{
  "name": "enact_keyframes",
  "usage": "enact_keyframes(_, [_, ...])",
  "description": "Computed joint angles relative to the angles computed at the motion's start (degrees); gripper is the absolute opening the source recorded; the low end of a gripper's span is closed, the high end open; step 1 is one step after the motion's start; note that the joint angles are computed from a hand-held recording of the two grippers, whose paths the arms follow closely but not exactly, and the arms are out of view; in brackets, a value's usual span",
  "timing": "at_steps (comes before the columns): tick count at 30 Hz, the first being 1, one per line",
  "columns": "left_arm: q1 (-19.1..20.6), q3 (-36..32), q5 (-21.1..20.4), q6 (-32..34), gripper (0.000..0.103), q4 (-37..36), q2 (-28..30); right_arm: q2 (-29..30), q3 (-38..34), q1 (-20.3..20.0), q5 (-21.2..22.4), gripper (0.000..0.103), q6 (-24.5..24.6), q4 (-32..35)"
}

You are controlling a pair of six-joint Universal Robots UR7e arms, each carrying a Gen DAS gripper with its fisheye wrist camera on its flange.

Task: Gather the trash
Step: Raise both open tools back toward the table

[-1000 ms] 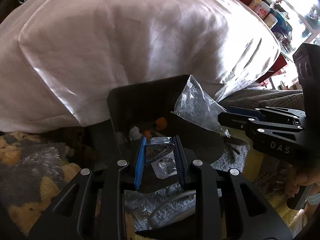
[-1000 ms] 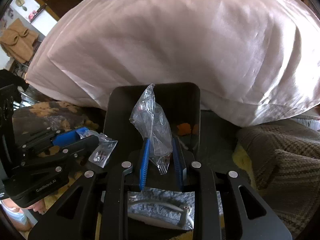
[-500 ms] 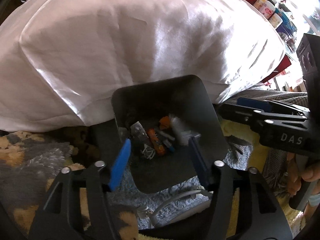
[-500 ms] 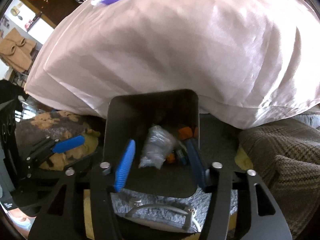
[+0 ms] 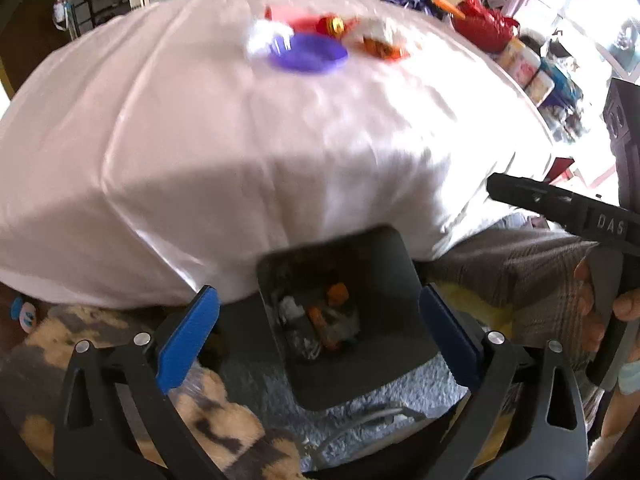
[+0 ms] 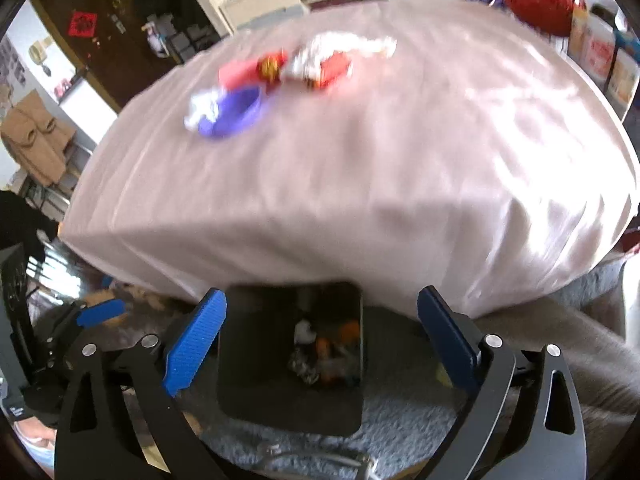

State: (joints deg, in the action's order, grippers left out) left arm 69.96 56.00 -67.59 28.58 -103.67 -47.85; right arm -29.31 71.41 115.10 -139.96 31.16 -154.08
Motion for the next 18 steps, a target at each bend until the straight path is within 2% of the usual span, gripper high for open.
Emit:
enact_keyframes(4, [-0.75, -4.8, 0.5, 0.88, 0.095, 0.36, 2.25, 0.15, -2.57, -0.02, -1.92, 0.098, -2.49, 0.1])
enact_keyframes(13, [-2.33, -22.41, 1.02, 3.55, 0.095, 3.32, 11.71, 1.71, -10.77, -1.13, -4.07, 0.098, -8.57, 0.64])
enact_keyframes(15, [-2.69, -28.48, 1.16, 4.18, 0.095, 4.9, 15.11, 2.57, -13.31, -1.46, -4.28, 0.098, -10.35, 0.8])
enact_keyframes(18, [-3.05, -41.58, 1.16, 4.53, 0.095, 10.15, 22.17, 4.23, -17.53, -2.07, -4.3, 0.098, -12.87, 1.32])
